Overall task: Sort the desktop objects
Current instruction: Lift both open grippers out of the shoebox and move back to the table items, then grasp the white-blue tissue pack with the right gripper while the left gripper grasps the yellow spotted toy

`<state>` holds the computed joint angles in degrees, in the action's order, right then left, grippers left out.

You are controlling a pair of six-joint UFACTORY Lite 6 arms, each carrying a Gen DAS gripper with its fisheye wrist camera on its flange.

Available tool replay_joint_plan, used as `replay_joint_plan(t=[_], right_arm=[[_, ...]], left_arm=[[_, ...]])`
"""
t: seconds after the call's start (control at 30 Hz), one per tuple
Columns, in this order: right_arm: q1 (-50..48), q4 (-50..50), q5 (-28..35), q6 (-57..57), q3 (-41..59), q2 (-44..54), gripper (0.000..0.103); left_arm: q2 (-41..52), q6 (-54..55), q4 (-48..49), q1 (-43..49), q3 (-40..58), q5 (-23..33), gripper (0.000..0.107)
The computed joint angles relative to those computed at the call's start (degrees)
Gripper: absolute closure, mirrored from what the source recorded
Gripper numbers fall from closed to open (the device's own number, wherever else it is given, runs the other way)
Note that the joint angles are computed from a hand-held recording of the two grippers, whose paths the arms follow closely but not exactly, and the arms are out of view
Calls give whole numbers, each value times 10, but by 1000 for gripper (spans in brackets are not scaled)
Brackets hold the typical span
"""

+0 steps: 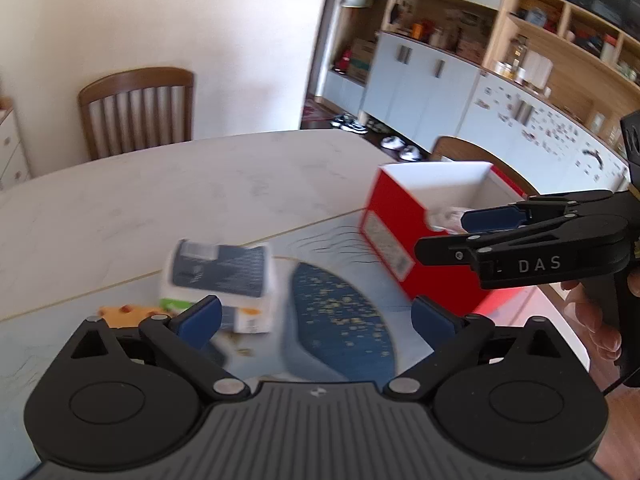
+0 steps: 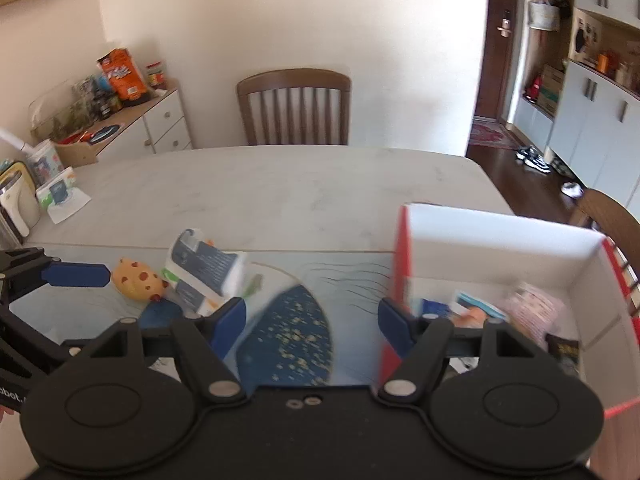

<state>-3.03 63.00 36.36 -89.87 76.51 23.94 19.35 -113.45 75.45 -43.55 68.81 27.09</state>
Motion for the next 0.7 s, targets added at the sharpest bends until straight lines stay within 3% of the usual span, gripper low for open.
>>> replay_joint_plan(t=[0.33,0.7], right_arm=[[86,-35,-27,50,48,40,30],[158,-100,-47,129,162,150,30]], left_arm=[[-58,-124,95,68,-124,-14,4],[-13,-194,167,120,-143,-8,4]])
